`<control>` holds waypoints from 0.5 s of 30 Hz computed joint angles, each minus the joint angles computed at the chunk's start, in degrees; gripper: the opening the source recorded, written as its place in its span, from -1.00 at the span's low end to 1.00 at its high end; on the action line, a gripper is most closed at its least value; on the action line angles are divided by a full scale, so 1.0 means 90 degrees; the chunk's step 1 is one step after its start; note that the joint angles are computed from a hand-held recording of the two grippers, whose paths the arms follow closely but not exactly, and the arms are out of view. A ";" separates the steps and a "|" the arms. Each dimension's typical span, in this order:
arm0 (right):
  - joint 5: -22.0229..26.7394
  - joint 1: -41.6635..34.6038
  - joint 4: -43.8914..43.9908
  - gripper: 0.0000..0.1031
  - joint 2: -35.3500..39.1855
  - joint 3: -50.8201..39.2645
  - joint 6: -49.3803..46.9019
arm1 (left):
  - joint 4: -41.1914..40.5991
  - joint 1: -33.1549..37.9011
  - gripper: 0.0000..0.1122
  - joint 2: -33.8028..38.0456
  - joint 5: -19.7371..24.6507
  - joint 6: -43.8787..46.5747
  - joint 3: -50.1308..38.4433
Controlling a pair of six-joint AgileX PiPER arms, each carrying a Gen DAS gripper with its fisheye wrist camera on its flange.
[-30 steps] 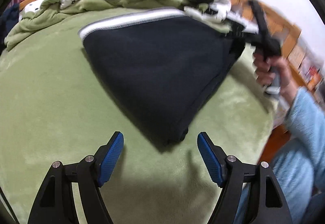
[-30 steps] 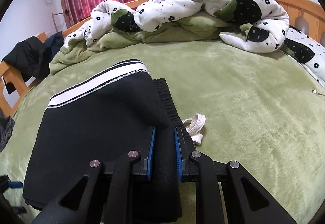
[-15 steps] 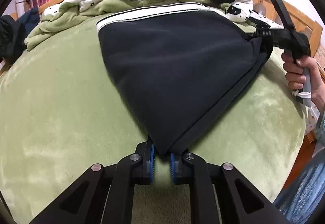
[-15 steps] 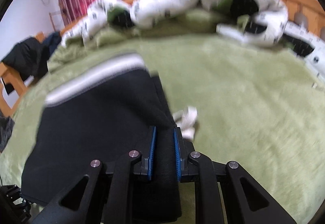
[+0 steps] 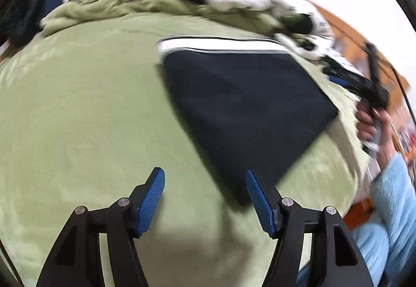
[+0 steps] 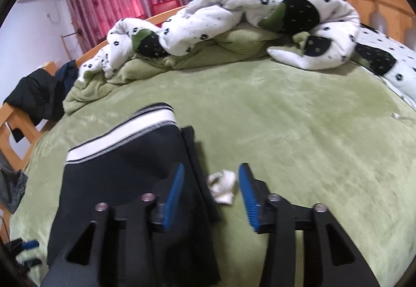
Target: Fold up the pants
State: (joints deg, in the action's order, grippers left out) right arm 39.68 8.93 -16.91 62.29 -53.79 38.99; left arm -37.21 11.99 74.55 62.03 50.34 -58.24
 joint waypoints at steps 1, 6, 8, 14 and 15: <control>0.0058 -0.0019 0.0064 0.02 0.0227 -0.0196 -0.0191 | 0.0145 -0.0160 0.12 0.0318 0.0065 -0.0392 -0.0527; 0.0439 -0.0002 0.0736 0.03 0.1253 -0.1002 -0.1538 | 0.0522 -0.0805 0.25 0.1764 0.0218 -0.1317 -0.2626; 0.0458 -0.0065 0.1092 0.13 0.1627 -0.1182 -0.2071 | 0.0403 -0.0997 0.26 0.2164 0.0099 -0.1370 -0.2817; 0.0405 -0.0570 0.2237 0.34 0.2362 -0.1350 -0.3523 | -0.0349 -0.1350 0.26 0.3228 -0.0265 -0.1235 -0.2359; 0.0506 -0.0659 0.2425 0.34 0.2445 -0.1447 -0.3739 | -0.0680 -0.1302 0.28 0.3373 -0.0308 -0.1098 -0.2208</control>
State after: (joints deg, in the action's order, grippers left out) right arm 44.24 2.99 4.91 84.30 -66.82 5.35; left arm -43.34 0.27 104.91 59.26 40.46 -78.11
